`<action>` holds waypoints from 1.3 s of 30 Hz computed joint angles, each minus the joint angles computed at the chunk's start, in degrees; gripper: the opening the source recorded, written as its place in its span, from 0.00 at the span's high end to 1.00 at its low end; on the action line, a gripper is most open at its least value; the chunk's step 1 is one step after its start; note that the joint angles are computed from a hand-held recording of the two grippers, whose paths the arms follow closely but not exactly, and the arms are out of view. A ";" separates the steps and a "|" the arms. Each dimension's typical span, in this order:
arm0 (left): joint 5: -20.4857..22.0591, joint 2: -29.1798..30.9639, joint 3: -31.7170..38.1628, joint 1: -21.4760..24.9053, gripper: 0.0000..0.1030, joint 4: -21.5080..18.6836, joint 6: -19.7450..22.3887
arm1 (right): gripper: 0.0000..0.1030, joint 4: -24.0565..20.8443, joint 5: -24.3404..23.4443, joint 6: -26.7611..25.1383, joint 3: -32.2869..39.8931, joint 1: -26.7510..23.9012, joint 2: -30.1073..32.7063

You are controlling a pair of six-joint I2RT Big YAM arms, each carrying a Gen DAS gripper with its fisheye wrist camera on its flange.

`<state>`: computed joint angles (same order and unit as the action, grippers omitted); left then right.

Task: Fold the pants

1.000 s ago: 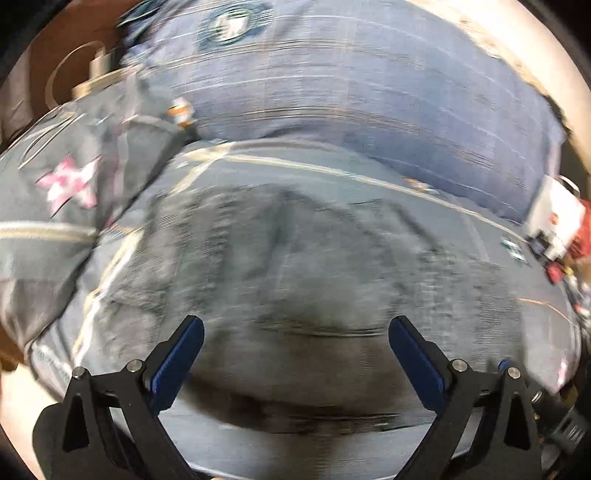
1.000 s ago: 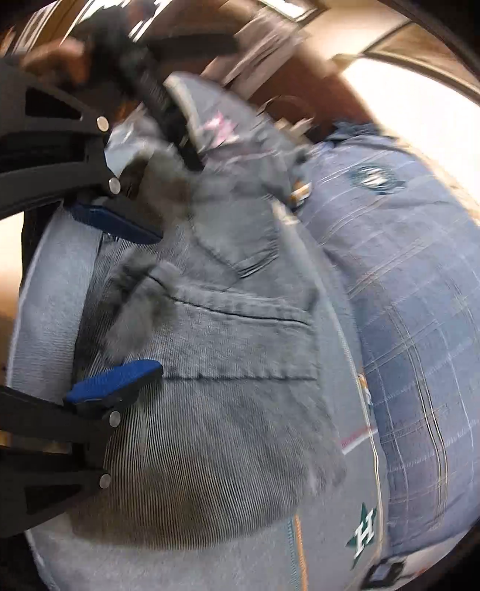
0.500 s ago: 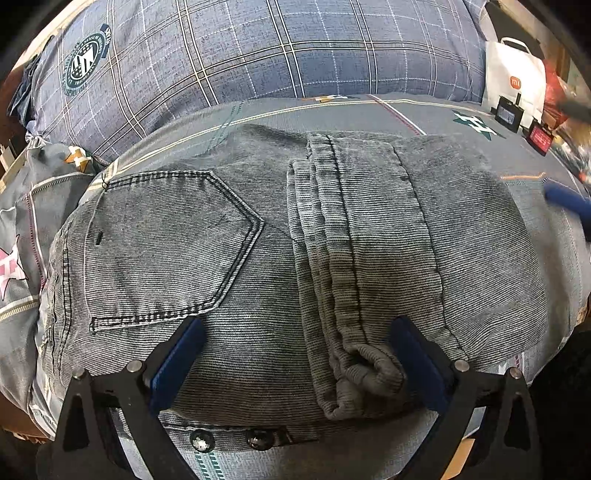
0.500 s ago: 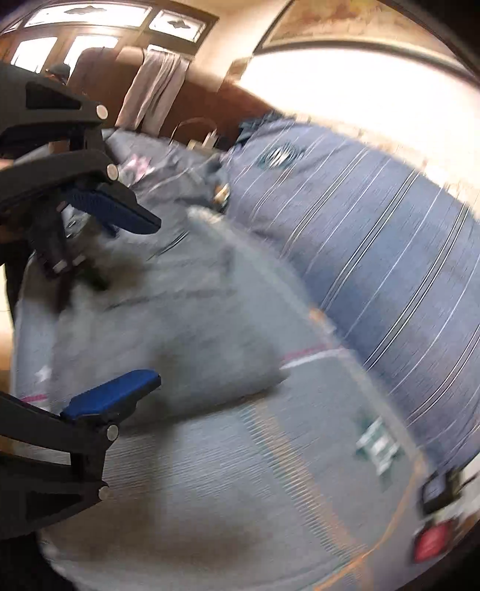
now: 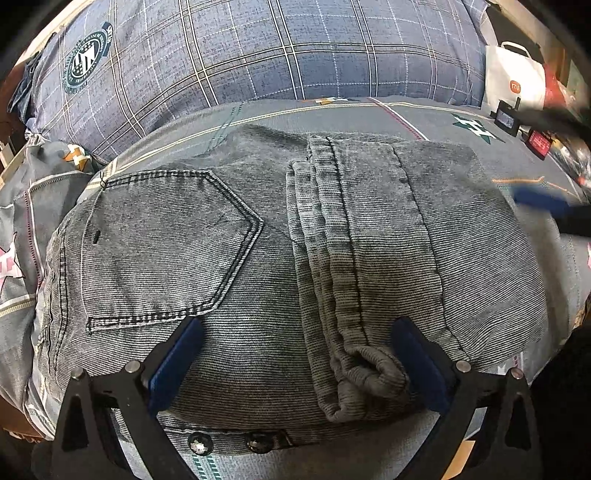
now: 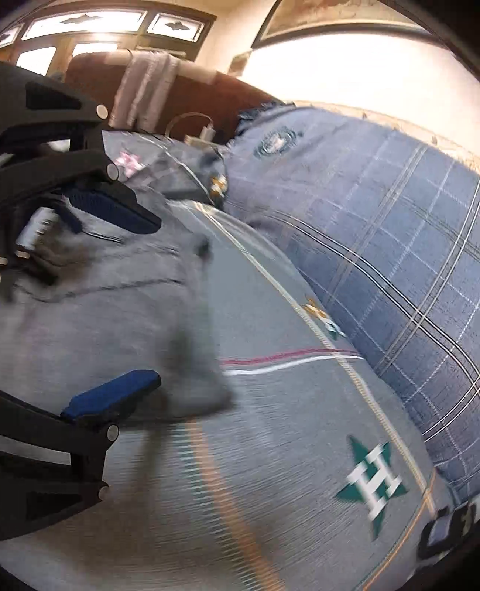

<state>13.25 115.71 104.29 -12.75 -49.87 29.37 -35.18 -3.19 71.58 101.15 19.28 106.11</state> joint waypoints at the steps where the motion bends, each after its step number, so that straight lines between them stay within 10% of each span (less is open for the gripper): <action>1: 0.42 0.24 0.79 0.10 0.01 -0.67 -0.36 | 0.23 2.01 0.13 1.08 -2.64 0.90 -1.70; 8: 6.32 -1.84 1.94 0.66 0.01 0.98 -5.63 | 0.25 14.18 0.14 8.48 -17.90 5.43 -7.62; 14: -3.12 0.18 0.71 -2.67 0.00 -0.02 0.85 | 0.25 10.81 -0.03 4.72 -15.72 5.70 -8.63; 19: 1.02 0.03 2.37 -1.83 0.01 -1.97 -1.76 | 0.25 14.52 -3.10 8.85 -19.02 5.37 -8.54; 30: 3.06 -0.13 -1.13 -1.82 0.00 0.24 0.74 | 0.28 -6.08 3.52 -4.47 -1.73 -2.18 -2.02; 33: 3.61 -0.38 -1.80 -1.49 0.00 0.82 1.42 | 0.40 -11.86 2.32 -7.29 5.07 -3.33 3.47; 35: 4.13 -0.65 -2.44 -1.29 0.00 1.45 1.55 | 0.72 -14.38 1.57 -6.91 7.92 -3.70 6.29; 39: 4.61 -0.50 -2.26 -1.32 0.00 1.89 1.47 | 0.78 -19.29 5.53 -9.36 12.81 -2.74 7.95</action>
<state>17.85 115.21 102.03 -14.06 -47.98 30.84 -54.46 2.34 62.22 113.96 16.54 114.05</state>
